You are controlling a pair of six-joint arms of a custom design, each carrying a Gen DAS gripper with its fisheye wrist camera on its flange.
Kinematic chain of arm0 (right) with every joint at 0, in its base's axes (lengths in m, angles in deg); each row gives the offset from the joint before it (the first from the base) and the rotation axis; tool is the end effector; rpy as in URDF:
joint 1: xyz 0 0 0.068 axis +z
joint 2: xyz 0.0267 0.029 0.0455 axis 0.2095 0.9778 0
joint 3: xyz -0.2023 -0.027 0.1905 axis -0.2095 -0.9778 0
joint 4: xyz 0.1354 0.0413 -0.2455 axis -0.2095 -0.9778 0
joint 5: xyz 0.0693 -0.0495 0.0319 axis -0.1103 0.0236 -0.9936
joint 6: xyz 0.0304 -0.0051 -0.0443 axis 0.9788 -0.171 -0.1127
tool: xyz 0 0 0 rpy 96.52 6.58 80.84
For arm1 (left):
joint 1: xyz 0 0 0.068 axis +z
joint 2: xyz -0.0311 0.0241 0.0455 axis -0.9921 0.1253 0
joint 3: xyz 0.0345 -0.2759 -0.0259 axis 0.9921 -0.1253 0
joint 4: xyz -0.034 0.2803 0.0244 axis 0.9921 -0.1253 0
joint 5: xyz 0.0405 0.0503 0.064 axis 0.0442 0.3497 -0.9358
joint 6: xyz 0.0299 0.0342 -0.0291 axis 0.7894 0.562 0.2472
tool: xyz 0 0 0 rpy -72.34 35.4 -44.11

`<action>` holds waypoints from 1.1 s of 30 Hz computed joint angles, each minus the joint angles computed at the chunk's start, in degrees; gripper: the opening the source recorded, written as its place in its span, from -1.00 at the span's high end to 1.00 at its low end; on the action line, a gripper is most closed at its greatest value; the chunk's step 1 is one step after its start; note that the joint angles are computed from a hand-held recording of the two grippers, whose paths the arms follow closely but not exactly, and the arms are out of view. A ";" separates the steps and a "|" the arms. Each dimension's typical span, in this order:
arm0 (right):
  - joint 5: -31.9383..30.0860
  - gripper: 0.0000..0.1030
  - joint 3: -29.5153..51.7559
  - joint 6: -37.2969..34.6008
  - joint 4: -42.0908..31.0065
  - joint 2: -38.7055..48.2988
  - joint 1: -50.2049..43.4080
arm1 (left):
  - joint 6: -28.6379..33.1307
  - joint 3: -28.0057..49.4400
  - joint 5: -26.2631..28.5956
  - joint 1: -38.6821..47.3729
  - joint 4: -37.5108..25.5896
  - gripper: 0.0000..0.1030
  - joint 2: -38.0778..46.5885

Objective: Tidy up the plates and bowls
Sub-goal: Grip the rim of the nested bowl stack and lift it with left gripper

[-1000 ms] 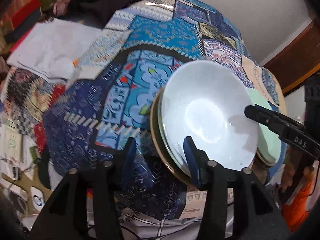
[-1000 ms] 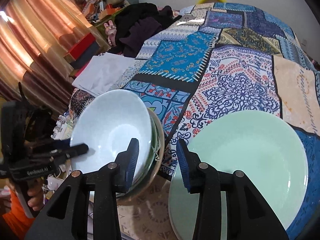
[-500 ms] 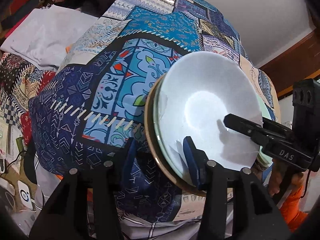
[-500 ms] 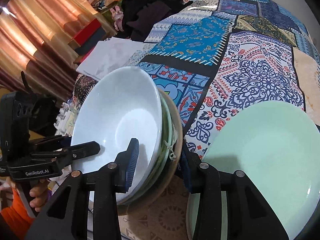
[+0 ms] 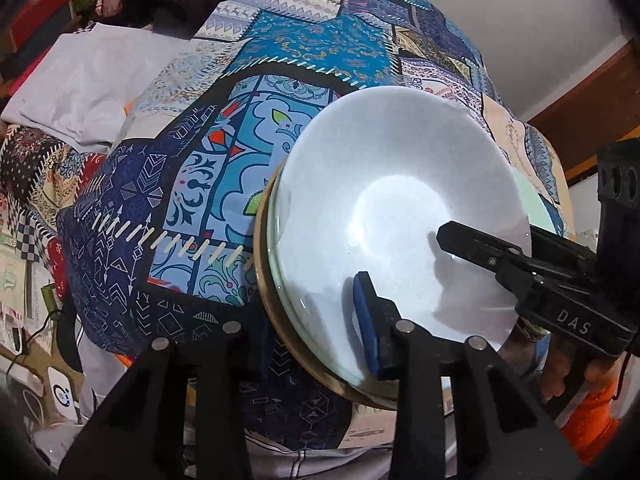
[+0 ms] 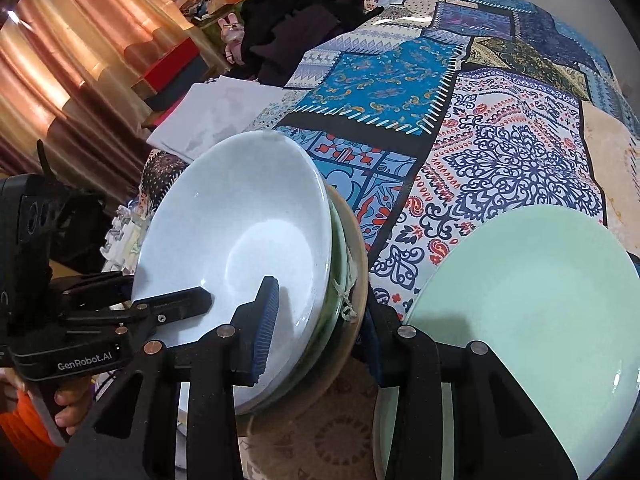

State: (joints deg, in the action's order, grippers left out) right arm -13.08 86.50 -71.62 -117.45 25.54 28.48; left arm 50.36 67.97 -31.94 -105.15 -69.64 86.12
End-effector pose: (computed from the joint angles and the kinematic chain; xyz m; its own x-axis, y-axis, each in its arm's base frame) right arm 0.2398 0.0804 0.2607 -0.9146 -0.0683 -0.3986 -0.2085 0.9241 0.3202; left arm 0.2613 -0.1164 0.2183 -0.9507 0.0668 -0.3029 0.1689 0.9306 -0.3247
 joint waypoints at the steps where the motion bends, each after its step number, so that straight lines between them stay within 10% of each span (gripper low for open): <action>1: -0.15 0.32 0.11 -0.02 -0.05 0.07 -0.18 | -0.33 0.27 -0.26 -0.12 -0.29 0.32 0.06; 33: -1.64 0.32 6.60 -3.20 -9.03 -10.43 -13.68 | -4.62 17.67 -6.64 -11.23 -5.80 0.32 3.36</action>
State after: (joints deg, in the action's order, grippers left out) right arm -14.72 93.10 -74.82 -126.49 15.11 14.80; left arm 45.74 85.64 -38.58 -116.39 -75.44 89.49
